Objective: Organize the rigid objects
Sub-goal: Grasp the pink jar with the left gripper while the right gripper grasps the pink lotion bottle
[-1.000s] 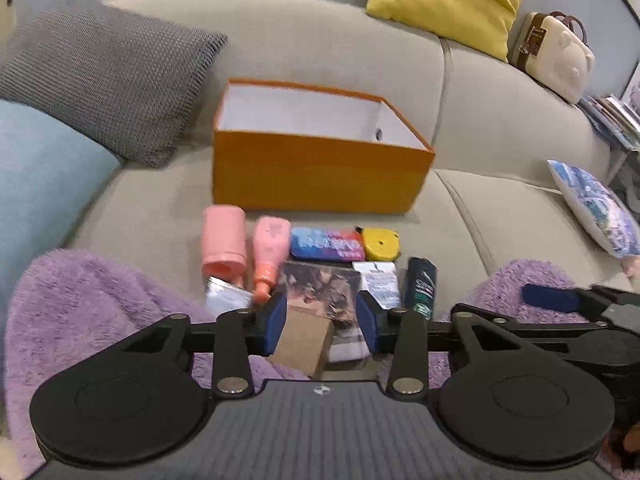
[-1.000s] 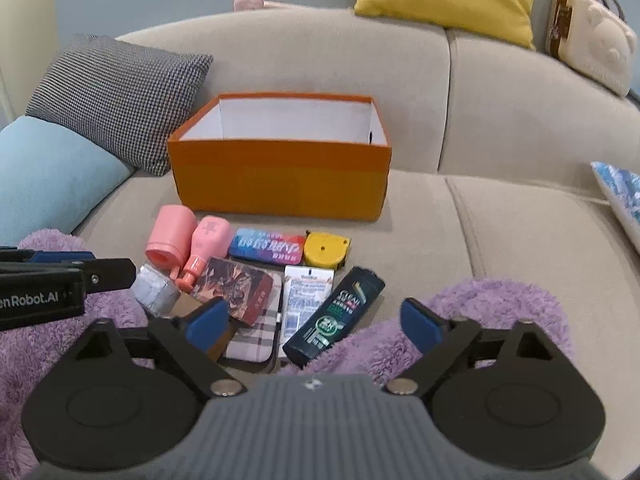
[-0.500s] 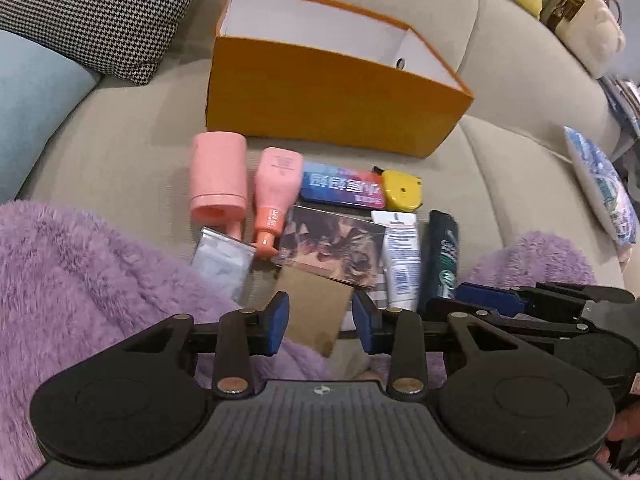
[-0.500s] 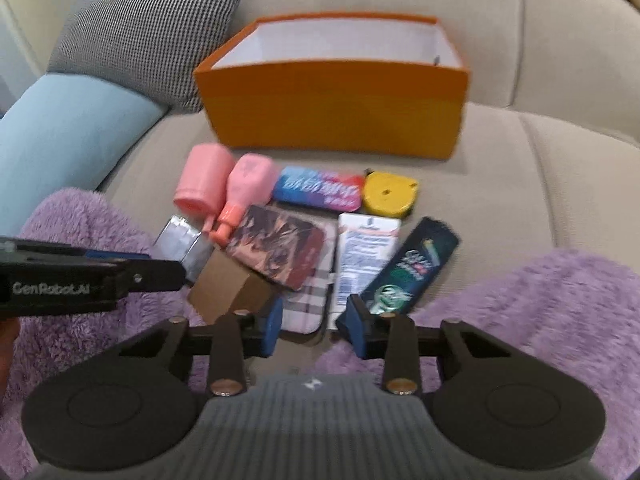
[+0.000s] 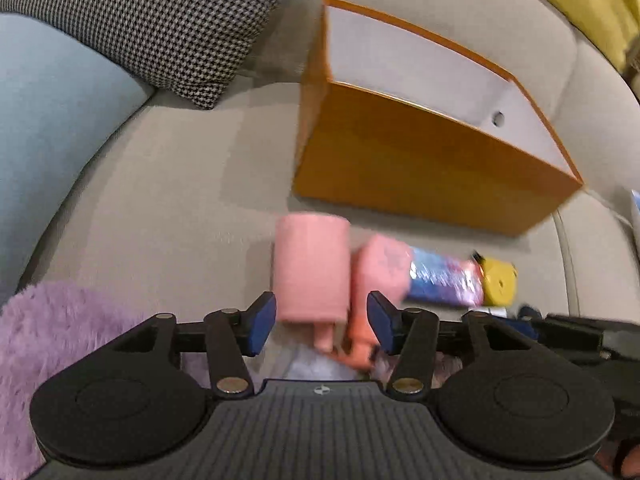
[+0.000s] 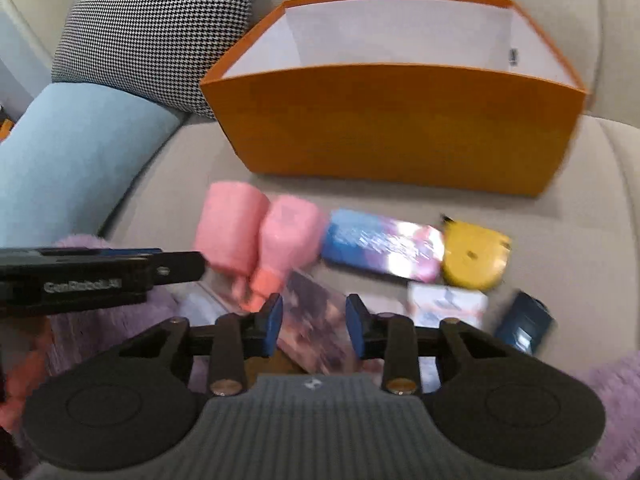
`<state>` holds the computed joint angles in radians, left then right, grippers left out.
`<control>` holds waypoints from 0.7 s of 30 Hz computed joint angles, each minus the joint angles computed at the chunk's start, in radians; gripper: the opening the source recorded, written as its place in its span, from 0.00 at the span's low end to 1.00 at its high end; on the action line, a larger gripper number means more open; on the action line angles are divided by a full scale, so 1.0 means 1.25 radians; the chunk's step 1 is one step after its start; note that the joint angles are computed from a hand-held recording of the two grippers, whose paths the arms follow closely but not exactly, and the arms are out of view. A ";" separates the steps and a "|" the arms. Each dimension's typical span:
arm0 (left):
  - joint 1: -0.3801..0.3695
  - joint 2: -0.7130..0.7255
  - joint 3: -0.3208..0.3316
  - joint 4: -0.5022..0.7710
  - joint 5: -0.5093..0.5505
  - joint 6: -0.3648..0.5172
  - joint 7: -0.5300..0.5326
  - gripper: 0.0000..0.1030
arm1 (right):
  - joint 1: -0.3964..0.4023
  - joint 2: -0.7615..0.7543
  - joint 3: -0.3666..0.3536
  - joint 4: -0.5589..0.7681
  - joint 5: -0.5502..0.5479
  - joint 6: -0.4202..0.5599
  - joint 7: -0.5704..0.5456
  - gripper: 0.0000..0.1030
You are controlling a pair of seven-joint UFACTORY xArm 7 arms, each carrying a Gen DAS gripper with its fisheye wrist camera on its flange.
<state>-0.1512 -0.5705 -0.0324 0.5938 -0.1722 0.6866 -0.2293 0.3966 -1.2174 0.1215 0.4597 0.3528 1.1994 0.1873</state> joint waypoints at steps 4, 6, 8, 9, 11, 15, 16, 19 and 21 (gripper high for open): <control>-0.004 0.060 0.017 0.021 -0.020 -0.004 0.014 0.64 | 0.023 0.095 0.014 0.002 0.037 -0.080 -0.005 0.42; -0.006 0.070 0.020 0.019 -0.032 -0.007 0.022 0.67 | 0.038 0.124 0.020 0.002 0.040 -0.098 -0.009 0.42; -0.006 0.084 0.021 0.016 -0.044 -0.015 0.024 0.68 | 0.046 0.143 0.032 -0.003 0.034 -0.121 -0.008 0.43; -0.005 0.094 0.016 0.018 -0.046 -0.016 0.018 0.68 | 0.048 0.153 0.037 -0.005 0.026 -0.132 -0.008 0.43; -0.003 0.100 0.016 0.013 -0.050 -0.023 0.017 0.68 | 0.057 0.160 0.038 -0.018 0.021 -0.148 -0.005 0.43; -0.003 0.114 0.007 0.004 -0.048 -0.058 0.017 0.68 | 0.064 0.183 0.036 -0.028 0.008 -0.180 0.001 0.43; -0.001 0.116 0.002 0.000 -0.040 -0.069 0.015 0.68 | 0.064 0.187 0.039 -0.029 0.001 -0.190 0.003 0.43; 0.004 0.119 -0.008 -0.005 -0.015 -0.092 0.007 0.65 | 0.071 0.204 0.038 -0.027 -0.006 -0.211 0.011 0.44; 0.010 0.124 -0.014 -0.003 0.004 -0.099 -0.002 0.65 | 0.075 0.216 0.043 -0.026 -0.014 -0.230 0.014 0.45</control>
